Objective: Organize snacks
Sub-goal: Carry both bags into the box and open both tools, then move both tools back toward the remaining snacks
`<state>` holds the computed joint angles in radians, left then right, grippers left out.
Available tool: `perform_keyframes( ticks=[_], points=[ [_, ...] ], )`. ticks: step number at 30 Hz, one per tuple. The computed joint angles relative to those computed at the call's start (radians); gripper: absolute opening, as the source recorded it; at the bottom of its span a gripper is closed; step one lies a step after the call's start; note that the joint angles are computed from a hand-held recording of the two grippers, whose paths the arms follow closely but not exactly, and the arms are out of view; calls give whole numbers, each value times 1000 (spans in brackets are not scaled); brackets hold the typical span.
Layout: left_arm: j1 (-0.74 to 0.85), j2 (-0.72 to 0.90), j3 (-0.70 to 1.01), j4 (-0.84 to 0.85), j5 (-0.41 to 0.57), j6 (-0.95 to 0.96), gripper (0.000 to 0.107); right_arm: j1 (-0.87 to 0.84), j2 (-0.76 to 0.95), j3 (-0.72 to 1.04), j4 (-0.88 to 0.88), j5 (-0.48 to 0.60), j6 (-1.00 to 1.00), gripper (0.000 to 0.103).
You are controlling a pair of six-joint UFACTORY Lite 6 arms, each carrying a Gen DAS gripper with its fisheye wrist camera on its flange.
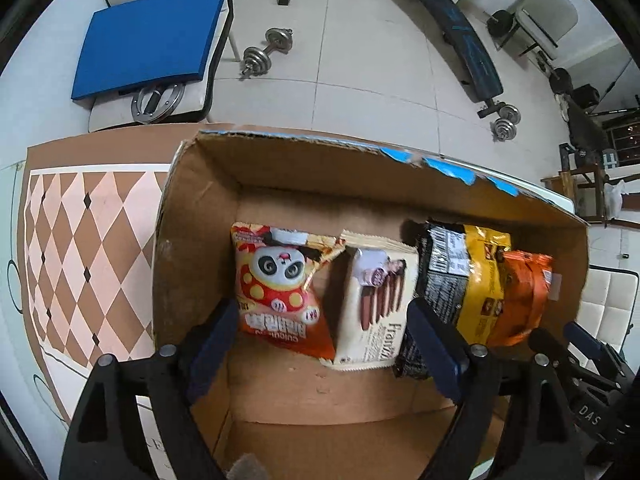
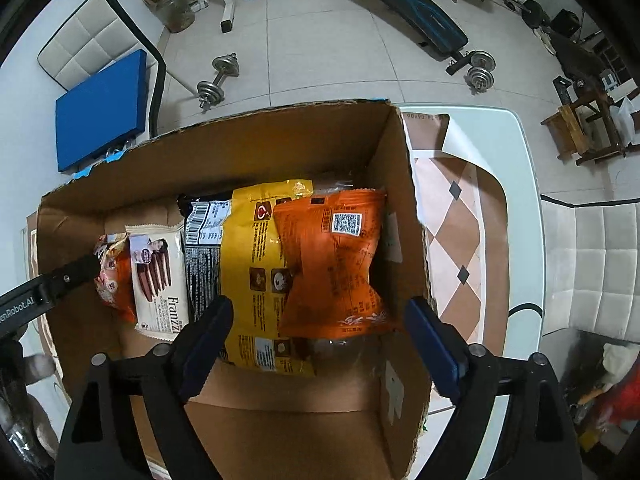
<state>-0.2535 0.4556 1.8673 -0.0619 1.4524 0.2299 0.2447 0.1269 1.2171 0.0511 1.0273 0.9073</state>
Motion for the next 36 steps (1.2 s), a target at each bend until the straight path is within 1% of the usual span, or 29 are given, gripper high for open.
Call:
perform_keyframes(
  ticks=[3, 7, 12, 15, 22, 30, 34, 36],
  points=[
    [5, -73, -49, -2, -19, 12, 86, 30, -42, -13, -15, 9, 34, 91],
    [8, -261, -195, 7, -74, 35, 86, 105, -107, -28, -47, 36, 103, 91],
    [23, -472, -332, 4, -90, 69, 86, 233, -189, -42, -105, 79, 239, 91],
    [28, -571, -376, 8, -84, 76, 86, 319, -233, -40, -148, 124, 327, 91],
    [53, -753, -399, -8, -25, 109, 86, 547, -290, 16, -248, 251, 560, 91],
    [120, -862, -307, -56, 110, 152, 86, 833, -294, 160, -352, 438, 814, 91],
    [184, -913, -270, -93, 171, 188, 86, 951, -287, 217, -385, 506, 913, 91],
    [241, -943, -271, -110, 200, 227, 86, 1005, -282, 235, -392, 530, 958, 91]
  ],
)
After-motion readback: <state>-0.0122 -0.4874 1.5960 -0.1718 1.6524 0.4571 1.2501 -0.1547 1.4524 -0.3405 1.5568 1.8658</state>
